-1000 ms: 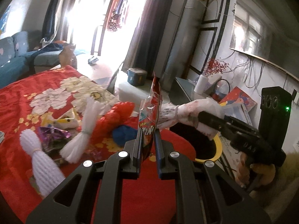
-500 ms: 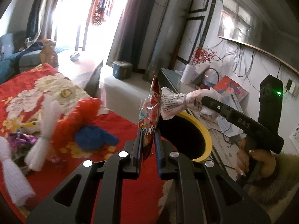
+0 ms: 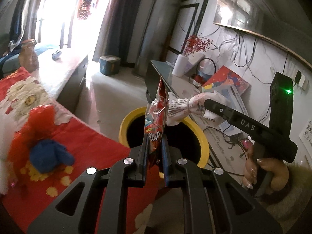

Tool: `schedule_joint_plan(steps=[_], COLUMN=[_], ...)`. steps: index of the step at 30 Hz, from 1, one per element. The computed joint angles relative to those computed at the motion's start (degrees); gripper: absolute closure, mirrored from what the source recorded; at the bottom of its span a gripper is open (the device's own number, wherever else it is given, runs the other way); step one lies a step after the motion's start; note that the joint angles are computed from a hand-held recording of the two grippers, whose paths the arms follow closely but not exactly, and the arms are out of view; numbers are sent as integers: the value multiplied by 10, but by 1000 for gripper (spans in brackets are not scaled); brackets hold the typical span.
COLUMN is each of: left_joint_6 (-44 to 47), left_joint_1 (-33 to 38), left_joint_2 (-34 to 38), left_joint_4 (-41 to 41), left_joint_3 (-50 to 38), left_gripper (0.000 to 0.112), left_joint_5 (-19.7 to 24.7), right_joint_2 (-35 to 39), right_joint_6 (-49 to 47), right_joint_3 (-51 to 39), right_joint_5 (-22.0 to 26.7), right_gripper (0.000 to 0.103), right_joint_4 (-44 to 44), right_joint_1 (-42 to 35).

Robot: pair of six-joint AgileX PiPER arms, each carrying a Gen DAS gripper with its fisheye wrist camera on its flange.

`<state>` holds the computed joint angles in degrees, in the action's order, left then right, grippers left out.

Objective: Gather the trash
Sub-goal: 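Open both tools to drop the wrapper and plastic bag into the bin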

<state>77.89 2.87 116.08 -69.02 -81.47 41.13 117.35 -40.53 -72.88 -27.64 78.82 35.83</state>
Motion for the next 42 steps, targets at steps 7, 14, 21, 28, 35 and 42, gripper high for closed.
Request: schedule_joint_plan(steps=[7, 14, 21, 28, 35, 42], left_joint_6=[-53, -84, -38, 32, 109, 160], left_joint_1=[-40, -50, -28, -6, 28, 62], left_joint_2=[52, 101, 65, 7, -39, -69], left_joint_4=[31, 35, -21, -81, -147, -198], left_joint_3=[-64, -112, -54, 15, 67, 101], left_gripper=[99, 27, 16, 16, 16, 16], left_joint_5=[-11, -15, -51, -94, -113, -116], right_joint_2=[-2, 10, 17, 14, 18, 24], right_joint_6=[35, 56, 62, 76, 52, 15], right_joint_3=[19, 20, 12, 9, -8, -31], right_joint_5=[7, 30, 19, 9, 11, 21], right_gripper=[67, 41, 33, 32, 31, 25], right_joint_4=[5, 27, 12, -32, -45, -44], right_joint_1=[-24, -44, -31, -13, 10, 30])
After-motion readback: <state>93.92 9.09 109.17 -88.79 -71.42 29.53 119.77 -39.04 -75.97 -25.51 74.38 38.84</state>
